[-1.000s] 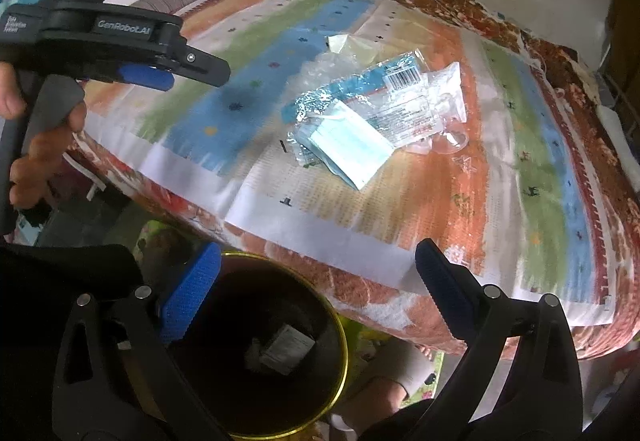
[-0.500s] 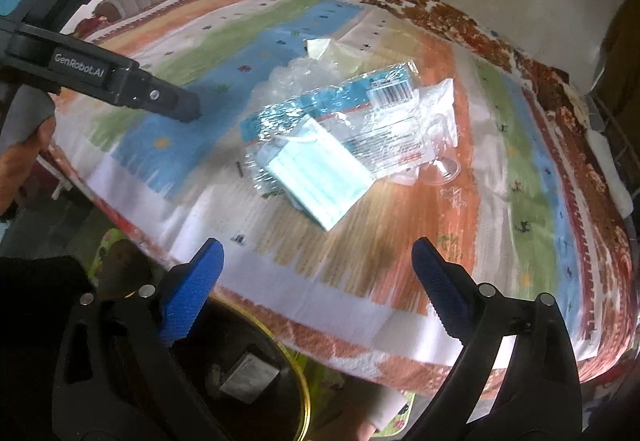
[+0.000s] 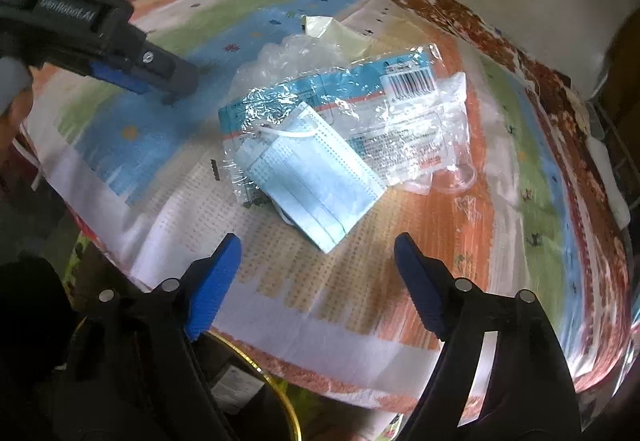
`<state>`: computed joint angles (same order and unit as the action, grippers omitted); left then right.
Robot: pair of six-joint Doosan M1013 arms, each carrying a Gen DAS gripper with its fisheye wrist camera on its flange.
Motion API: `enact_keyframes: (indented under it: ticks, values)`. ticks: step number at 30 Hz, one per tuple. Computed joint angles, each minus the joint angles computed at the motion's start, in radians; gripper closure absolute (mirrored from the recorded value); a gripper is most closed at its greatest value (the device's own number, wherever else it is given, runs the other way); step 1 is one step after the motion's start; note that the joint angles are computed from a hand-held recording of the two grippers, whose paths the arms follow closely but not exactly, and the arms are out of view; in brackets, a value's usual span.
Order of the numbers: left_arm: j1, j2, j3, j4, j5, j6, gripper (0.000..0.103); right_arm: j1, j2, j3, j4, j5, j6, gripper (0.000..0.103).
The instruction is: Collect trash
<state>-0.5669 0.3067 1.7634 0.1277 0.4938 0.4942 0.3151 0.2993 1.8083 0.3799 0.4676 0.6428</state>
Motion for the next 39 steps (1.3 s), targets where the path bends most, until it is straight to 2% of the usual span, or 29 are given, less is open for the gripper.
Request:
enact_keyframes:
  ticks: [8, 10, 13, 17, 20, 22, 24, 26, 29, 35, 39]
  values:
    - [0.027, 0.023, 0.013, -0.106, -0.070, 0.108, 0.035, 0.003, 0.020, -0.018, 0.019, -0.009, -0.016, 0.042]
    - [0.030, 0.029, 0.017, -0.120, -0.093, 0.119, 0.036, 0.006, 0.025, -0.020, -0.001, -0.016, 0.002, 0.049]
    - [0.034, 0.039, 0.024, -0.165, -0.133, 0.151, 0.039, 0.010, 0.032, -0.020, -0.029, -0.030, 0.019, 0.052]
    - [0.037, 0.049, 0.028, -0.243, -0.179, 0.223, 0.052, 0.010, 0.040, -0.025, -0.041, -0.042, 0.030, 0.058]
    - [0.036, 0.054, 0.027, -0.304, -0.209, 0.296, 0.058, 0.007, 0.047, -0.032, -0.039, -0.039, 0.040, 0.066]
    - [0.034, 0.060, 0.023, -0.340, -0.219, 0.342, 0.063, 0.006, 0.054, -0.038, -0.051, -0.031, 0.051, 0.075]
    - [0.033, 0.065, 0.017, -0.386, -0.223, 0.400, 0.083, 0.006, 0.055, -0.039, -0.060, -0.036, 0.060, 0.087]
    - [0.029, 0.070, 0.006, -0.362, -0.210, 0.393, 0.091, 0.007, 0.056, -0.041, -0.080, -0.041, 0.081, 0.091]
    - [0.026, 0.069, 0.002, -0.339, -0.211, 0.375, 0.099, 0.005, 0.056, -0.045, -0.097, -0.043, 0.112, 0.099]
    - [0.019, 0.053, 0.003, -0.283, -0.220, 0.324, 0.102, -0.009, 0.049, -0.057, -0.073, -0.011, 0.110, 0.101]
    - [0.014, 0.035, 0.012, -0.201, -0.236, 0.227, 0.103, -0.019, 0.039, -0.058, -0.061, -0.004, 0.111, 0.101]
